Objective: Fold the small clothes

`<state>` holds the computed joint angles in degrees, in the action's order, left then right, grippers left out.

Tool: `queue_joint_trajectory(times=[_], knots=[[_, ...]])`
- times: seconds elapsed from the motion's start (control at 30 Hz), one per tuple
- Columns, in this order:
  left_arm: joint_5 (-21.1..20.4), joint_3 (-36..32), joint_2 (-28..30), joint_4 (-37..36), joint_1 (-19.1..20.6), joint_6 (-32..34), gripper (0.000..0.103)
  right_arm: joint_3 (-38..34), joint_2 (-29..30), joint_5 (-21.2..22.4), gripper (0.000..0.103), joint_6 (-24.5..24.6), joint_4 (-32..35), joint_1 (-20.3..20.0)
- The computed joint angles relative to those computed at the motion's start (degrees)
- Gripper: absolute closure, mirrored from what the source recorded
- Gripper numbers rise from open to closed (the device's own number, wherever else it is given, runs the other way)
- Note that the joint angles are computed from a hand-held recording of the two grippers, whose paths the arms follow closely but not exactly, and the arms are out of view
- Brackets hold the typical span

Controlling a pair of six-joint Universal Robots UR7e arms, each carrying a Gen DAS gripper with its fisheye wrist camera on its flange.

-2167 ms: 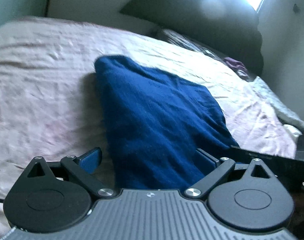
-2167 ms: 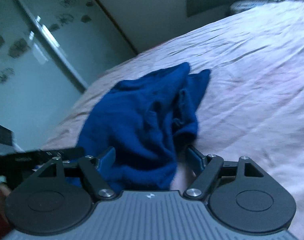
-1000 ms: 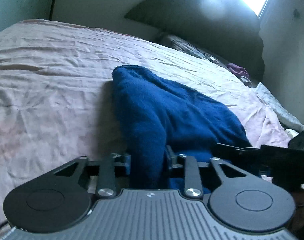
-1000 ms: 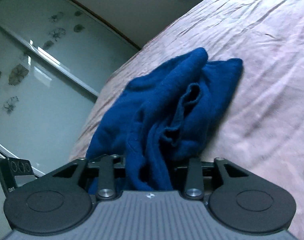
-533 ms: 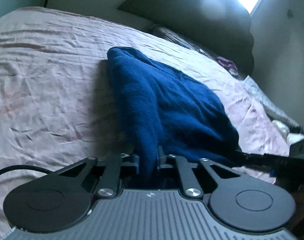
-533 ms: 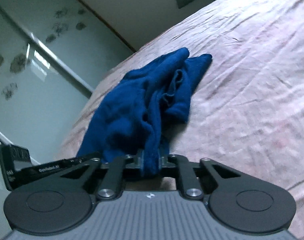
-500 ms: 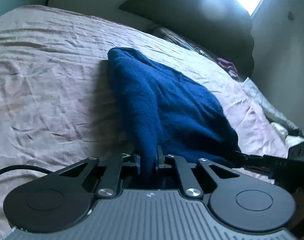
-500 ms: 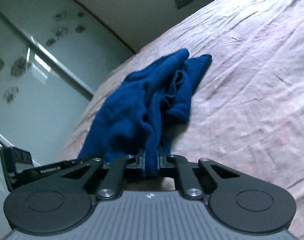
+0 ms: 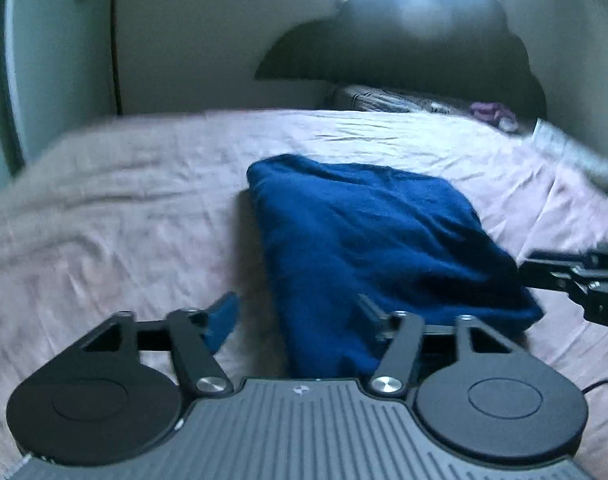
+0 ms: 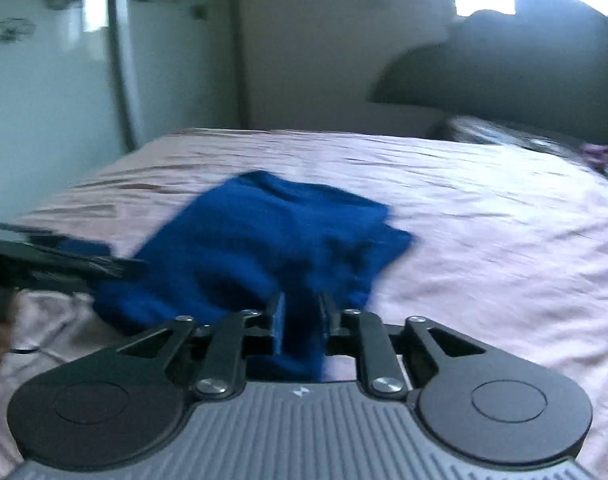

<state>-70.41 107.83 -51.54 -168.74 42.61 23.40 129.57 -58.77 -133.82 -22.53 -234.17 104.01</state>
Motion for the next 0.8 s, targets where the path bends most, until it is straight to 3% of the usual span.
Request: queue_joint_trajectory(times=[0.1, 0.2, 0.3, 0.33, 0.4, 0.43, 0.47, 0.6, 0.8], knots=[[4.7, 3.0, 1.1, -4.8, -1.9, 4.1, 0.031, -1.1, 1.6, 3.5, 0.083, -0.5, 1.8, -0.7], [6.5, 4.8, 1.7, -7.4, -2.1, 4.2, 0.029, -2.9, 3.7, -0.1, 0.084, 1.9, 5.3, -2.2], [7.4, 6.1, 1.2, -9.8, -2.3, 4.3, 0.023, -1.2, 3.5, 1.9, 0.082, 5.7, 3.0, -2.9], [7.6, 6.3, 1.3, -10.1, -2.4, 4.2, 0.022, -0.5, 3.0, 2.7, 0.075, 7.5, 2.9, -3.0], [7.9, 6.2, 1.4, -10.1, -2.5, 3.8, 0.022, 0.4, 2.4, 4.9, 0.049, 8.7, 2.3, -3.6], [8.0, 6.2, 1.4, -10.2, -2.6, 3.5, 0.021, 0.9, 2.5, 6.0, 0.022, 8.3, 1.4, -3.6], [8.2, 6.2, 1.5, -10.2, -2.7, 3.2, 0.019, 0.6, 3.4, 5.4, 0.010, 7.1, 0.2, -3.2], [8.9, 6.8, 1.4, -10.9, -2.9, 1.9, 0.015, -2.8, 7.4, -1.3, 0.009, 0.5, -1.7, -1.0], [9.4, 7.5, 1.2, -11.7, -2.8, 0.9, 0.010, -3.8, 9.8, -3.9, 0.009, -2.2, -3.7, 0.0]])
